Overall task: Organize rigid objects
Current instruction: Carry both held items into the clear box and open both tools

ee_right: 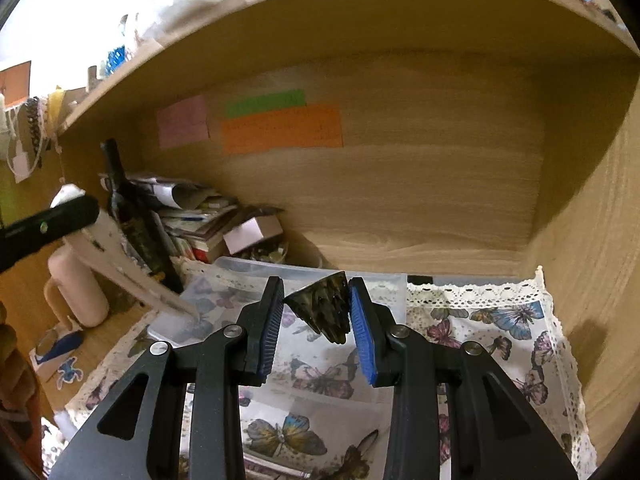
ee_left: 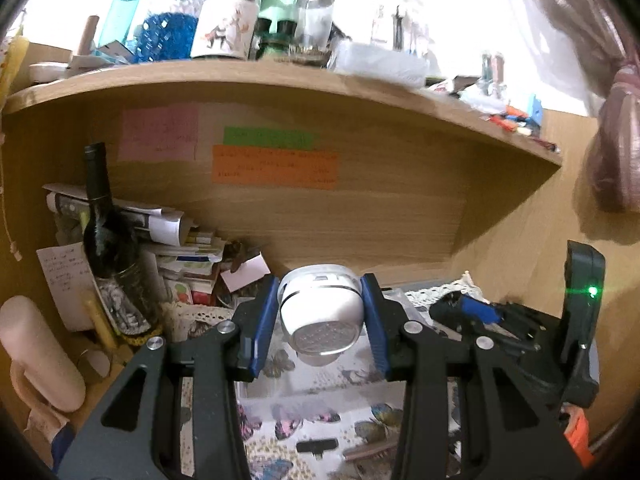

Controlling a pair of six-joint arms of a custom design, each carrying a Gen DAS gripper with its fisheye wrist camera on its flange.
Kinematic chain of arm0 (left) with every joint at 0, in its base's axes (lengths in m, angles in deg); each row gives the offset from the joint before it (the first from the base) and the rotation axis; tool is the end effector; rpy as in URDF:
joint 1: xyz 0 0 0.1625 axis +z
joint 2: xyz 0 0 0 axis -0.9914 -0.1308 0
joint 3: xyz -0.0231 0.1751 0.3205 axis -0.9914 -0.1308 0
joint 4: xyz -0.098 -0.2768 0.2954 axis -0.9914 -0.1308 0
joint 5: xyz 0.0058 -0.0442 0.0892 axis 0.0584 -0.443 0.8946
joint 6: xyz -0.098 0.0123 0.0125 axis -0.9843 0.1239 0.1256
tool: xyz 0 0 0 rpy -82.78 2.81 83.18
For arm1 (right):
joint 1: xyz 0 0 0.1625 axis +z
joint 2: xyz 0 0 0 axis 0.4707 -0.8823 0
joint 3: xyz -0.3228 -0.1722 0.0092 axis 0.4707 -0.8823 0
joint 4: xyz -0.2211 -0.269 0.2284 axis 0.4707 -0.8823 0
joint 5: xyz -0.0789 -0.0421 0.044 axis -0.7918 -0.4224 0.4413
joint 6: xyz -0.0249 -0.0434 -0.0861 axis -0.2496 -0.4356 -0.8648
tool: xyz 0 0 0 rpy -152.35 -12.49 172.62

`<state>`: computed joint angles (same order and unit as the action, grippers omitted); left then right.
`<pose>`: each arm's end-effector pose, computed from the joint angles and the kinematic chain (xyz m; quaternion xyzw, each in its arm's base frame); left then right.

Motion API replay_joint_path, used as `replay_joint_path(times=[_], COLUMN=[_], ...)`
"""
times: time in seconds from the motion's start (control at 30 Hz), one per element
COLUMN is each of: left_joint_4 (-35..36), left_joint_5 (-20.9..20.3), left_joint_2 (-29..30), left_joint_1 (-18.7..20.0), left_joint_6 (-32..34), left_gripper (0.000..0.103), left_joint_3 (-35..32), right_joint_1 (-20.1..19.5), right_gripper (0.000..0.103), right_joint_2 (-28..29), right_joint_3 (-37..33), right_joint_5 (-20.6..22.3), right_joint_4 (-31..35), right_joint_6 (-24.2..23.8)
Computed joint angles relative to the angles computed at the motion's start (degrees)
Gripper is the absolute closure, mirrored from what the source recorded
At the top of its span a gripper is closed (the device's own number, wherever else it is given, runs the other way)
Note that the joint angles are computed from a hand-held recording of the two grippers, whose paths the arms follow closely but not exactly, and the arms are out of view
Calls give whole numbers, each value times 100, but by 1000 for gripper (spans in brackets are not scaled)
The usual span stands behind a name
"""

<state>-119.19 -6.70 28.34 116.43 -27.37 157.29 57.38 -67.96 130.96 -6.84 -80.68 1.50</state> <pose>-0.3993 -0.5400 0.0927 0.1561 0.7754 -0.5439 0.2804 0.0988 -0.6282 0.3203 0.4017 -0.8337 0.3606 0.1165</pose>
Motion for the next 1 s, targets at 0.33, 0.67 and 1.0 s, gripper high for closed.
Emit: replay_joint_path(times=[0.33, 0.67, 1.0], left_joint_4=[1287, 1837, 2512], left_joint_5=[-590, -877, -1031], left_joint_2=[546, 502, 404], left_joint_1=[712, 1005, 1149], left_joint_6=[-462, -881, -1401], left_gripper=[62, 62, 62], left_joint_3=[-1060, -952, -766], right_joint_1=[86, 141, 187], right_gripper=[73, 73, 72], right_joint_2=[675, 1111, 1281], right_joint_3=[-589, -945, -988], right_joint_5=[-725, -1216, -1471], right_joint_4=[292, 604, 490], right_joint_6=[93, 71, -60])
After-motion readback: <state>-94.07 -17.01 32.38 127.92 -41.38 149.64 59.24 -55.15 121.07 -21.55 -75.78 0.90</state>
